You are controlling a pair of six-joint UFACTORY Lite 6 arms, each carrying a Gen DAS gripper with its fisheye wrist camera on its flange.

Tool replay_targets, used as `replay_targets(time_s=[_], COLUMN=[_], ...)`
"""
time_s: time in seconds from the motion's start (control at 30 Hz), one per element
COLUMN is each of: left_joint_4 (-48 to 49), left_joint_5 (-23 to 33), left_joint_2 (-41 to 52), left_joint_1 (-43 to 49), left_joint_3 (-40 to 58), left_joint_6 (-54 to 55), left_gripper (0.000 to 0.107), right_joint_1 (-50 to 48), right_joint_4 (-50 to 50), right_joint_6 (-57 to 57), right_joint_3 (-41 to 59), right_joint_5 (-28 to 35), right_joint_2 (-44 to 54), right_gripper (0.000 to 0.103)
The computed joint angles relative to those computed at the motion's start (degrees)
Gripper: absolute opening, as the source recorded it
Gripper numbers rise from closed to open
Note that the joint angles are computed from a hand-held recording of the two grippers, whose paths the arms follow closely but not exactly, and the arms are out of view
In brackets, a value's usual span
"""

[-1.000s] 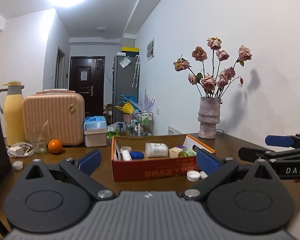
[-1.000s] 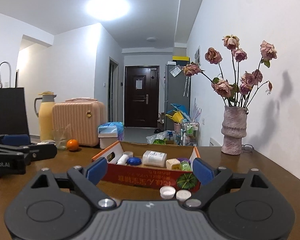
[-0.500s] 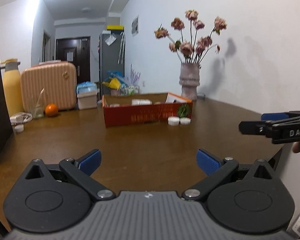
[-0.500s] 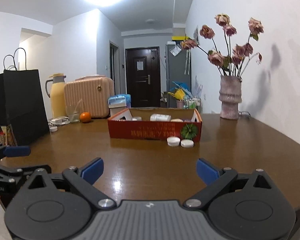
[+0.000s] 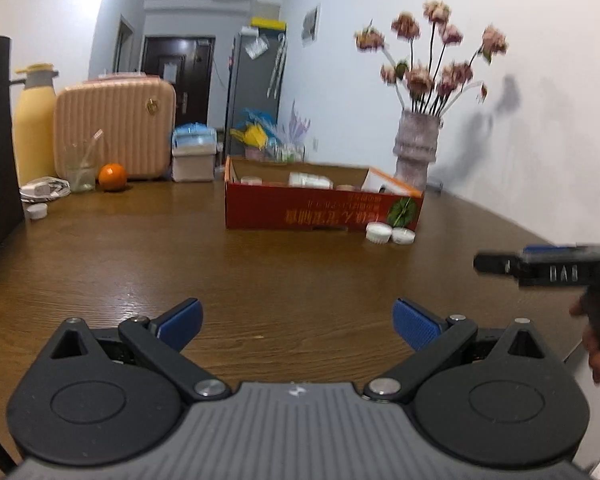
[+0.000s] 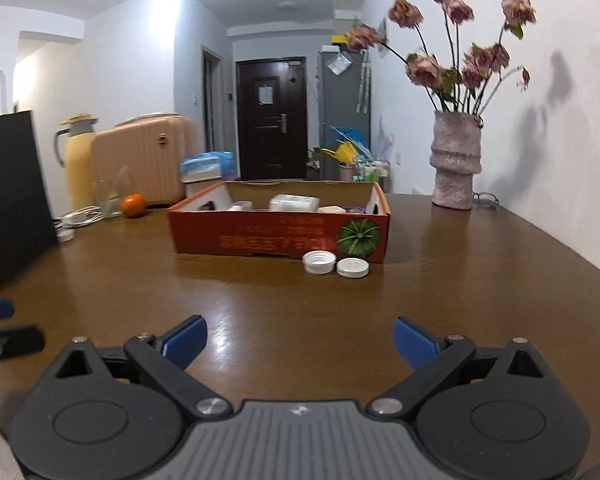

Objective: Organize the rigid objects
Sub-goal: 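Withdraw both tools from the box back over the table, then grasp the white screw cap with the left tool while the right tool grasps the white vented cap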

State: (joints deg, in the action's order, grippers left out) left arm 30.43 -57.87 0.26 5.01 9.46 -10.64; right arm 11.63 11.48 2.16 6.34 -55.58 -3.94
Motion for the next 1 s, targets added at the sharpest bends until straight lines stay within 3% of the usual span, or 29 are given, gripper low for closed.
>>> replay_targets(time_s=[0.2, 0.37, 0.57, 0.63, 0.83, 0.97, 1.0], left_joint_4=[1.8, 4.7, 4.7, 9.3, 22.6, 28.0, 31.0], left_joint_5=[7.0, 12.8, 25.2, 28.7, 37.4, 39.3, 39.8], left_joint_2=[8.7, 16.9, 33.1, 39.5, 55.6, 61.7, 63.6], left_joint_1=[-3.8, -8.1, -15.9, -17.5, -21.0, -22.7, -23.3], left_joint_3=[14.0, 29.3, 55.1, 64.3, 87.3, 96.4, 99.5], left_joint_6=[-5.7, -8.2, -12.3, -18.5, -34.4, -38.1, -40.3], left_gripper=[0.103, 0.103, 0.103, 0.103, 0.103, 0.103, 0.103], right_joint_1=[-9.7, -16.1, -21.0, -21.8, -22.6, -24.4, -24.8], right_joint_4=[-9.1, -17.0, -30.1, -35.2, -54.0, -64.2, -63.9], right_joint_6=[1.8, 2.8, 9.9, 12.4, 27.7, 37.9, 37.2], right_joint_3=[15.3, 31.3, 51.3, 58.2, 77.6, 83.6, 83.5], right_joint_5=[3.3, 11.4, 21.8, 25.1, 34.0, 33.4, 32.7], right_joint_2=[13.5, 23.0, 35.3, 39.8, 53.9, 59.1, 59.3], right_gripper=[0.099, 0.099, 0.093, 0.092, 0.071, 0.038, 0.038])
